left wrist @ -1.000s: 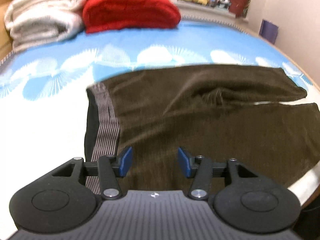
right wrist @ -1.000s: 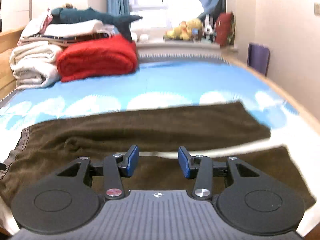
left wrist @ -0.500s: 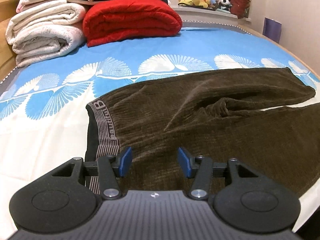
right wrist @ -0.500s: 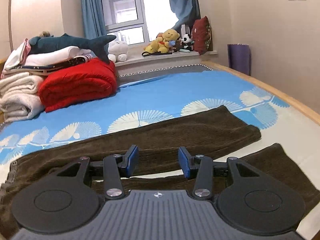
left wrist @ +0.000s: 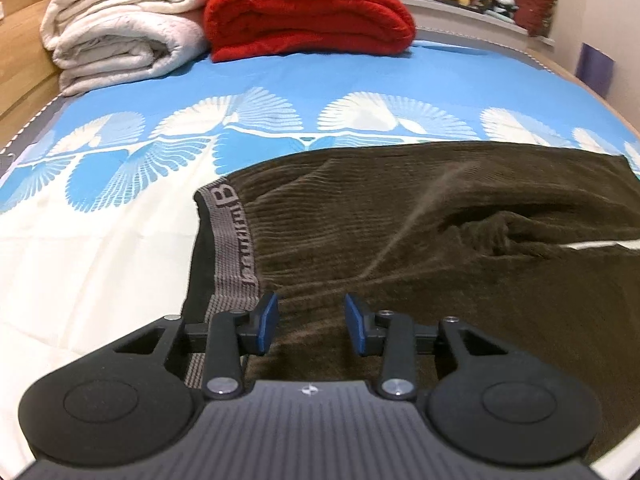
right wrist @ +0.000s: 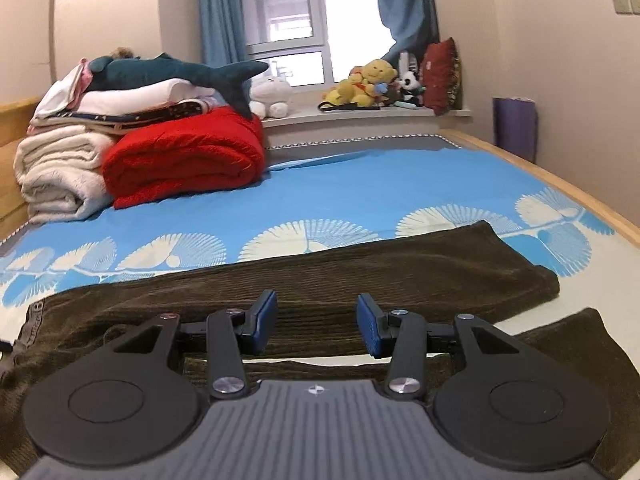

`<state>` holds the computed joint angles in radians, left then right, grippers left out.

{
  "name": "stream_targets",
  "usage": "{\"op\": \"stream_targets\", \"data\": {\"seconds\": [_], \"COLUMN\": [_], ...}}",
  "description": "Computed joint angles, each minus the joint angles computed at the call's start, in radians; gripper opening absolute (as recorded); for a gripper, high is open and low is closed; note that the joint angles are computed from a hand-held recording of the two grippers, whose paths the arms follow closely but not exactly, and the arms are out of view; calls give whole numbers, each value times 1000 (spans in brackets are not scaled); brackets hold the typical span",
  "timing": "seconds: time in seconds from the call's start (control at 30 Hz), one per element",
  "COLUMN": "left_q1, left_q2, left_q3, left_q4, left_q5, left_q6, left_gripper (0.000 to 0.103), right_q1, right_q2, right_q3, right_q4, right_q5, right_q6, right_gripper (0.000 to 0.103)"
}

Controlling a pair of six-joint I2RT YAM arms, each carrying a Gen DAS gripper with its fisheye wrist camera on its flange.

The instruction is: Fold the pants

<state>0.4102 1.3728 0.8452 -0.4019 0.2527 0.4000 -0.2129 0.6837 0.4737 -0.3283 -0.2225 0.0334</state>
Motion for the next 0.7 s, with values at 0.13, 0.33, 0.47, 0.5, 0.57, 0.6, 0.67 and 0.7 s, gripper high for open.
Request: {"op": "stream_targets", "data": {"seconds": [0.13,0.33,0.47,0.5,0.57,0.6,0.67,0.7], "left_q1": [-11,7,-24,-30,-41,-50,-67,-78], "left_q2": [52,219,364,403,496,549,626,666], "left_q3": [36,218,364,402,503,563,646,687], "left_q4": [35,3,32,36,21,9,6,8], "left_q5": [-17,105,111,109,105,105,102,93], "left_q6": [-33,-42,-57,-70,-103,-115,-118,-120], "left_gripper": [27,0,0,0,1,1,7,10], "right_q1": [37,60,39,37,36,40,55,64], "right_q2": [19,48,75,80,83,86,93,93], "right_q3": [-2,36,69,77,88,94,107,112], "right_q4": [19,20,8,5,2,-2,-12,-17], "right_q5": [33,68,33,28,20,22,30,38], "right_q6": [-17,14,53,57,60,57,42,33], "right_gripper": [46,46,45,45,45,45,45,45]}}
